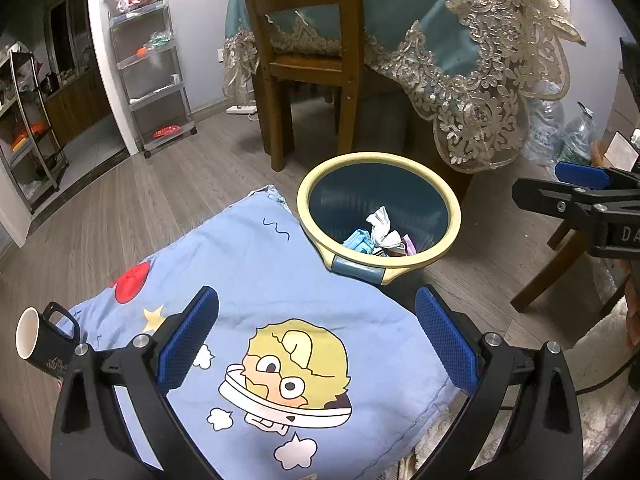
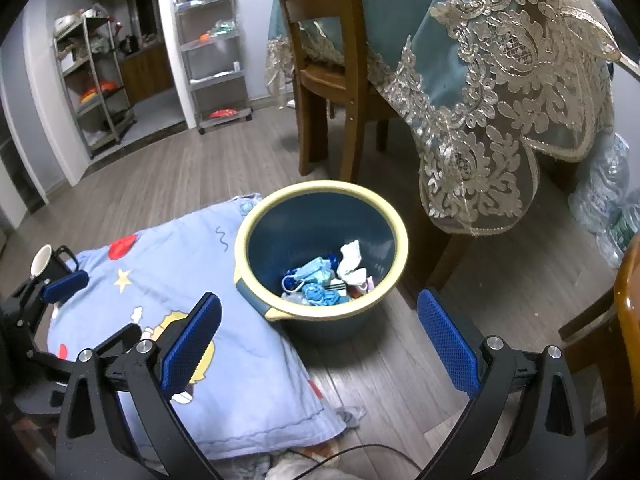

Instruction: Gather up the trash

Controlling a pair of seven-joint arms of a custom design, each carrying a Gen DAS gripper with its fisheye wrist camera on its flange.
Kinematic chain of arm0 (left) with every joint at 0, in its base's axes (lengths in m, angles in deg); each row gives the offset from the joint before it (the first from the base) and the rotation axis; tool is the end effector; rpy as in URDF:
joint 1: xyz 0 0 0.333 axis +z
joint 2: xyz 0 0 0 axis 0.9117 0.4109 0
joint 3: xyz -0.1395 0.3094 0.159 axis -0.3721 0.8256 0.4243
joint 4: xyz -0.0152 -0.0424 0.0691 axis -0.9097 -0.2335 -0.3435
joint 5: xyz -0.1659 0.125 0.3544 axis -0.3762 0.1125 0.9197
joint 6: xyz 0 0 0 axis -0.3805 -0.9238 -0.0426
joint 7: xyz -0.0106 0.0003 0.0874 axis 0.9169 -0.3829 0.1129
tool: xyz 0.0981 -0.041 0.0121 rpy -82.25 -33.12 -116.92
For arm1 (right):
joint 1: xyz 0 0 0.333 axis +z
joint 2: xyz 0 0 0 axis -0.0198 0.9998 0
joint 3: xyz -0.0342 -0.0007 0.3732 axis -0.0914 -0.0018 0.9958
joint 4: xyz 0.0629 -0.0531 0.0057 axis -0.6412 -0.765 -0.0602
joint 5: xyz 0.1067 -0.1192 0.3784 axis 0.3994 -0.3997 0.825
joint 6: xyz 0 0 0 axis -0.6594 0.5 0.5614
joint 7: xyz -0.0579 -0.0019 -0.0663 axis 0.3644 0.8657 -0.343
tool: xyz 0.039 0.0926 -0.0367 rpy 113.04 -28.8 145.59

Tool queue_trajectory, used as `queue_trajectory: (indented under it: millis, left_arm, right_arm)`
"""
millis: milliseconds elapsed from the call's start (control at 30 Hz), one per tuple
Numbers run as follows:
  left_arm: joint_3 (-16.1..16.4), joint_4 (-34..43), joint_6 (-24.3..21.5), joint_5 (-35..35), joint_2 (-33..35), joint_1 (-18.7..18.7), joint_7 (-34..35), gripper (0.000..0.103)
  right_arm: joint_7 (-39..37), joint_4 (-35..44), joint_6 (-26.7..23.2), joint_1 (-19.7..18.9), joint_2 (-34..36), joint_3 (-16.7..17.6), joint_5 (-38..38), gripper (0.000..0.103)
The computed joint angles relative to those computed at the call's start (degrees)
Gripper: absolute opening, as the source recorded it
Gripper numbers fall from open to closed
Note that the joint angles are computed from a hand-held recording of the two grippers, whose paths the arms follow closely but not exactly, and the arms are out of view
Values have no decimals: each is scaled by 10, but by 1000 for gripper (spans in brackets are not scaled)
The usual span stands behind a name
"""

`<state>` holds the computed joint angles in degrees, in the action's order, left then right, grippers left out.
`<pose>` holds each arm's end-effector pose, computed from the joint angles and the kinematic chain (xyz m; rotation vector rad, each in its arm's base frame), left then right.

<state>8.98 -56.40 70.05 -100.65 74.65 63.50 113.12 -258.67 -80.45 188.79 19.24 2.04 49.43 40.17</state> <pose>0.6433 -0.1640 0.5179 -0.6889 2.6186 -1.0333 0.5144 0.2553 0.5371 -1.1074 2.3506 -0.8850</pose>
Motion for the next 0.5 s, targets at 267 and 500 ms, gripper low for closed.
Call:
queue_trajectory:
  millis: [267,500]
  left_arm:
    - [1,5,-9,1,3,2,-2,97]
    - [-1,4,-4,10,5,2,-4,97]
  right_arm:
    - [-1,2,1,1,3,-1,2,98]
    - [-2,3,3,1,5,-2,5,98]
